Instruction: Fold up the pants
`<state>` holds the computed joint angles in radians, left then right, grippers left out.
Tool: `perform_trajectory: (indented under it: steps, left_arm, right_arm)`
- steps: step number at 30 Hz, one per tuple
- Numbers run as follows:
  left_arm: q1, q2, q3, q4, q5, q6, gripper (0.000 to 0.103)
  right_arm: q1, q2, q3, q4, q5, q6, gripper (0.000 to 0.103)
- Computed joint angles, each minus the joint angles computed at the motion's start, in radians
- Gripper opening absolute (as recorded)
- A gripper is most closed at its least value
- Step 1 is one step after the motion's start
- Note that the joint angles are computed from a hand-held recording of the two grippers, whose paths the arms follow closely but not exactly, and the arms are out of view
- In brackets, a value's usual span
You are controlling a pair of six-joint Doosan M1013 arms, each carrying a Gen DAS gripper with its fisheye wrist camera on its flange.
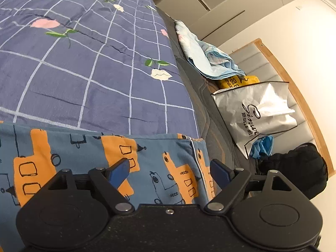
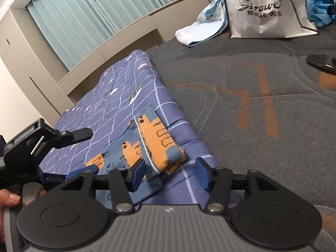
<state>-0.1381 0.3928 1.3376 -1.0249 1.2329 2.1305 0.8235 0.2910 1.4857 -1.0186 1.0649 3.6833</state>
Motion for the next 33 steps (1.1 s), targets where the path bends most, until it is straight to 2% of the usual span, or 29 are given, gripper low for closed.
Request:
perform_trajectory:
  steps: [4,7,11,12,13,15,17,19,22,25,29,33]
  left_arm:
    - [0.004,-0.002,-0.004,-0.003,0.011,0.002,0.093]
    - [0.007,-0.005,-0.006,0.002,0.012,0.005,0.093]
    - [0.015,-0.008,-0.009,0.009,0.013,0.001,0.093]
    - [0.017,-0.009,-0.009,0.01,0.012,0.0,0.093]
    - [0.019,-0.009,-0.009,0.011,0.012,0.0,0.093]
    - [0.021,-0.01,-0.011,0.019,0.014,-0.004,0.093]
    - [0.026,-0.009,-0.014,0.019,0.025,-0.011,0.093]
    - [0.033,-0.005,-0.02,0.008,0.045,-0.021,0.093]
    - [0.053,0.01,-0.034,-0.05,0.102,-0.037,0.094]
    - [0.081,0.028,-0.047,-0.131,0.163,-0.065,0.096]
    - [0.125,0.044,-0.059,-0.195,0.21,-0.087,0.102]
    - [0.166,0.052,-0.064,-0.178,0.229,-0.095,0.102]
  right_arm:
    - [-0.024,-0.009,0.019,-0.016,-0.067,0.039,0.054]
    - [-0.035,-0.036,0.077,-0.087,-0.155,0.217,0.054]
    - [-0.037,-0.061,0.137,-0.18,-0.209,0.424,0.054]
    - [-0.039,-0.063,0.143,-0.183,-0.209,0.444,0.05]
    - [-0.039,-0.061,0.137,-0.161,-0.195,0.429,0.038]
    - [-0.04,-0.051,0.117,-0.126,-0.166,0.387,0.021]
    - [-0.034,-0.042,0.099,-0.124,-0.14,0.356,0.02]
    - [-0.019,-0.023,0.059,-0.139,-0.079,0.26,0.019]
    - [0.009,0.02,-0.031,-0.159,0.006,0.026,0.018]
    - [0.034,0.075,-0.136,-0.172,0.059,-0.215,0.018]
    - [0.058,0.16,-0.28,-0.162,0.066,-0.527,0.018]
    - [0.071,0.242,-0.417,-0.06,0.041,-0.76,0.017]
